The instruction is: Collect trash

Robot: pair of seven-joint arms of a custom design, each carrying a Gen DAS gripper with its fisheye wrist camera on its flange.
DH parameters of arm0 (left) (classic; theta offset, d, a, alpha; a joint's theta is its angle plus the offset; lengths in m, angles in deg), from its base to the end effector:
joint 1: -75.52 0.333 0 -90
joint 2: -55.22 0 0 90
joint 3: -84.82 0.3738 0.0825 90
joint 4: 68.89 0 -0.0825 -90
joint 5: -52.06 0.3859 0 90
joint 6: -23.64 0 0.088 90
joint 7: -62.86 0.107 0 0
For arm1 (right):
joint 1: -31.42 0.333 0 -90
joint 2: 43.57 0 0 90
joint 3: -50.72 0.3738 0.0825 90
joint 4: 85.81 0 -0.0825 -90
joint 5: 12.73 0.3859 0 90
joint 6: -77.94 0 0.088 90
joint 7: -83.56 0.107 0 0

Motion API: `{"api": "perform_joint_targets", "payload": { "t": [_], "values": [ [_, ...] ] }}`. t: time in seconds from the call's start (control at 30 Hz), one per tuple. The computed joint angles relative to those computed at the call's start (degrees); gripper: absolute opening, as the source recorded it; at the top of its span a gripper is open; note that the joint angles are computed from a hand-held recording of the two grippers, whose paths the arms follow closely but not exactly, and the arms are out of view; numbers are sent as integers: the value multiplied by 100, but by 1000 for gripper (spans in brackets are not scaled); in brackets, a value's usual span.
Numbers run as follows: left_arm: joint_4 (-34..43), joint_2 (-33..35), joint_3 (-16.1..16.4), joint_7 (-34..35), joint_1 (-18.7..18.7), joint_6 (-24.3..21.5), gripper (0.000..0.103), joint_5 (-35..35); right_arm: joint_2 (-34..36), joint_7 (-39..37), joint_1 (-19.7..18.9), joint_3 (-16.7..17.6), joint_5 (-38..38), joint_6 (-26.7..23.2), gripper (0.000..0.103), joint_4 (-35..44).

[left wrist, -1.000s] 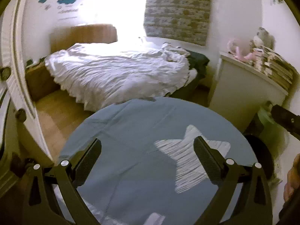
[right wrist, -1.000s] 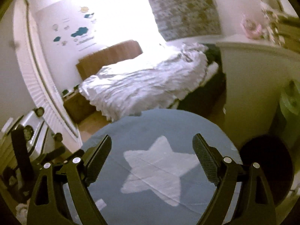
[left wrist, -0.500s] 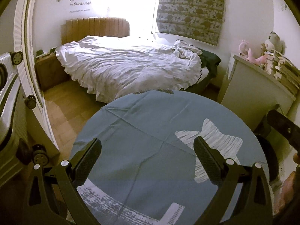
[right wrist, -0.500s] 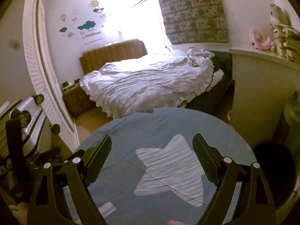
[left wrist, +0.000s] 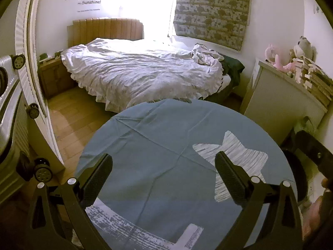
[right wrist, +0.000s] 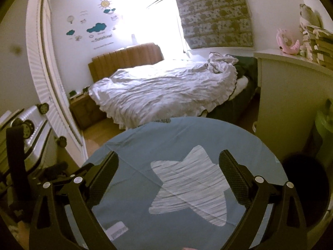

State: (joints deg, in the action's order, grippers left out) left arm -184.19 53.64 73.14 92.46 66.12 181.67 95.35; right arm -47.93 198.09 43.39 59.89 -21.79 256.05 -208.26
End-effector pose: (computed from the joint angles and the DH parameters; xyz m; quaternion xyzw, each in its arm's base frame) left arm 0.5416 -0.2409 0.6033 -0.6637 0.6084 -0.3293 0.2844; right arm 0.5253 0.2209 0.6242 -0.6429 0.5802 -0.2314 0.4432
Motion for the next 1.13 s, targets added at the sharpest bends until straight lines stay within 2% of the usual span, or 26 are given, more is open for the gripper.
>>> {"api": "perform_joint_targets", "payload": {
  "t": [0.57,0.77,1.13],
  "values": [
    [-36,-23,-5,-264,9,28,98,245,10,-132,32,-2,29,36,98,-38],
    [-54,-49,-21,-426,22,62,98,414,2,53,-74,65,-241,76,98,-38],
    [-49,-20,-34,-242,-19,148,98,184,-15,-49,-40,38,-162,71,98,-75]
  ]
}}
